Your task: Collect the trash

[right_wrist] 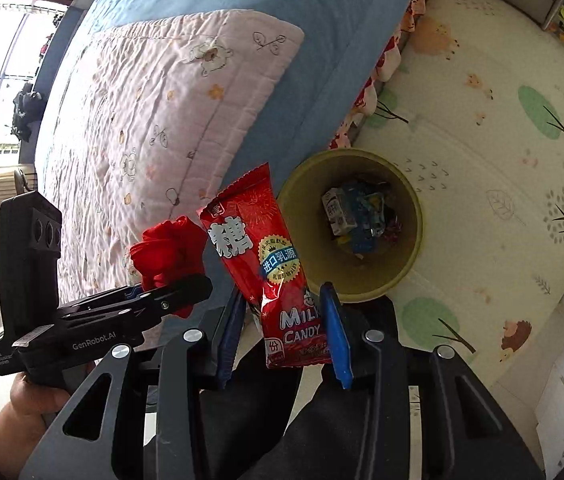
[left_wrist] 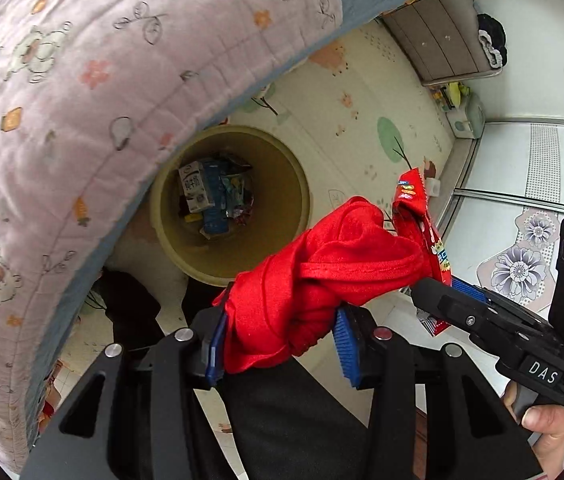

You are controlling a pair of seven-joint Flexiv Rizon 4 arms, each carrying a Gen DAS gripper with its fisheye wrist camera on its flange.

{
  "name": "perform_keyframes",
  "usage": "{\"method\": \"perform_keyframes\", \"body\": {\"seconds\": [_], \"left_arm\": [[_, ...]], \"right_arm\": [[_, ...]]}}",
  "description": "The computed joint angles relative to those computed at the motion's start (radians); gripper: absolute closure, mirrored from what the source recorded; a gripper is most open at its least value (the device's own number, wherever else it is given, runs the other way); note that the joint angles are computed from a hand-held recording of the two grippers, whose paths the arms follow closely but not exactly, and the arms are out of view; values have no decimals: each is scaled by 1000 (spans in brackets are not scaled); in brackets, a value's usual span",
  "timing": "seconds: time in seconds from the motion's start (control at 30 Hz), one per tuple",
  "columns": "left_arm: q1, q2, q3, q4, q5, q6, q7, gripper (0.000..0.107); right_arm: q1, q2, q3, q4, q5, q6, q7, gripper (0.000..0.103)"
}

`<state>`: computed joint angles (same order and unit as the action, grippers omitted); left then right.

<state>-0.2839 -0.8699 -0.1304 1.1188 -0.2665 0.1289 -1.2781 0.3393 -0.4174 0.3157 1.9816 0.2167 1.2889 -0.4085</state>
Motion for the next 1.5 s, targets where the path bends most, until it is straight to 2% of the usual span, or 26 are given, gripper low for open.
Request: {"method": "perform_keyframes", "body": {"seconds": [0.07,0.13,0.17,0.2,0.43,0.83,1.03,1.3,1.5], "left_arm": [[1,-8,-7,3,-16,-1,-10,57],[3,-8,-8,21,-26,22,-17,44],[4,-6,-7,30,-31,37,-25,31],[7,-2,-6,42,-37,52,-35,28],[-6,-14,6,17,-4,40,-81,28],[-3,19,-6,56,0,67,-34,28],[23,53,-6,74,-24,89,-9,28],[87,102,10,77,-51,103,5,28],[161,125,31,67,-69,115,9,28]], "right_arm": [[-9,1,6,10,12,12,-9,63],[-24,2,17,14,34,13,-16,51],[-35,0,26,15,50,17,-25,45],[-35,4,23,20,52,14,-23,45],[-39,11,28,33,69,9,-48,46],[-8,24,2,25,39,-8,-28,46],[-3,24,-9,-26,6,-49,-37,46],[15,-57,-17,-232,-52,-158,-110,46],[46,-193,-6,-511,-82,-307,-212,46]]}}
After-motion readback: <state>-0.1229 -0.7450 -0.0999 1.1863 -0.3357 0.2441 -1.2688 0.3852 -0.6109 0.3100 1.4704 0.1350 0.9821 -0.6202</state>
